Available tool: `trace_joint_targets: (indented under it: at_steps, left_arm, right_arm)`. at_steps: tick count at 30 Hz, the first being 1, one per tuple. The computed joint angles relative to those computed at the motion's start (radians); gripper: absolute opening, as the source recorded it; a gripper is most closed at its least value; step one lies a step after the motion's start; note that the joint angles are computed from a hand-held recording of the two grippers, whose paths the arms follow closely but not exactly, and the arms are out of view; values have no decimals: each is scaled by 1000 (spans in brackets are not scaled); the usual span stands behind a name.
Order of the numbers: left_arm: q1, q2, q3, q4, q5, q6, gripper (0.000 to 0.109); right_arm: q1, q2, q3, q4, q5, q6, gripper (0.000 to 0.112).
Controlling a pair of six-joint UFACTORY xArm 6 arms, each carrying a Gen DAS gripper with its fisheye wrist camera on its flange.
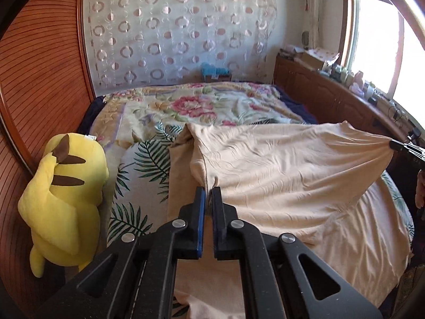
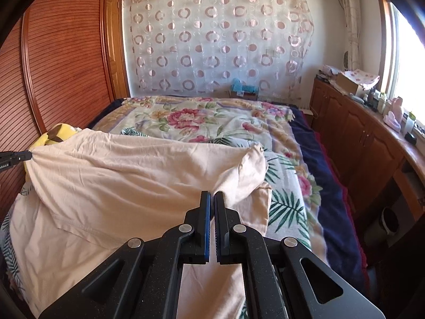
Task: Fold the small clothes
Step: 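Grasp the shirt's hem edge with both grippers and lift it, then fold the hem over onto the shirt and open both grippers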
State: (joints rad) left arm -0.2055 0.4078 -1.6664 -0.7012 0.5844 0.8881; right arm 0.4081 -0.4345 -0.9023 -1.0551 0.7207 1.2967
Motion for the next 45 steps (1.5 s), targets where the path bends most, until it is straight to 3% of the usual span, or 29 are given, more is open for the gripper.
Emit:
trace_joint_targets:
  at_steps: [6,13,19,23,29,31,36,38,40,45]
  left_arm:
    - [37,-99,100,-145,26,122,5]
    - [91,-227,251,-265,68,255,5]
    - [106,-307,368,-274,62,307,5]
    - [103,-300,411,-242,41,289,5]
    - [107,-273,425,-234,54,279,6]
    - [105,-277,438,-225,43,280,15]
    - [133,-297,469,-291,80,323,59]
    - [138,-296,476,-296,72,316,65]
    - [142,-284,473,-295,69,302,65]
    - [162,-271,473,-306,122,297,65]
  right_arm:
    - [108,-126,73,-28,92,9,2]
    - [311,-244,140,-20,265,6,2]
    - [469,-287,148,-14,407,5,2]
    - [479,-287,169,35,426,3,2]
    - [336,-265,242,153,298,-25,2]
    - [298,-267,266,185,258,-34,2]
    - [307,-248,269,191,270,23,9]
    - [323,-262,277,182,296,57,18]
    - [348,-270,281,166,331,97,38]
    - [436,-311,329,160,414,193,40]
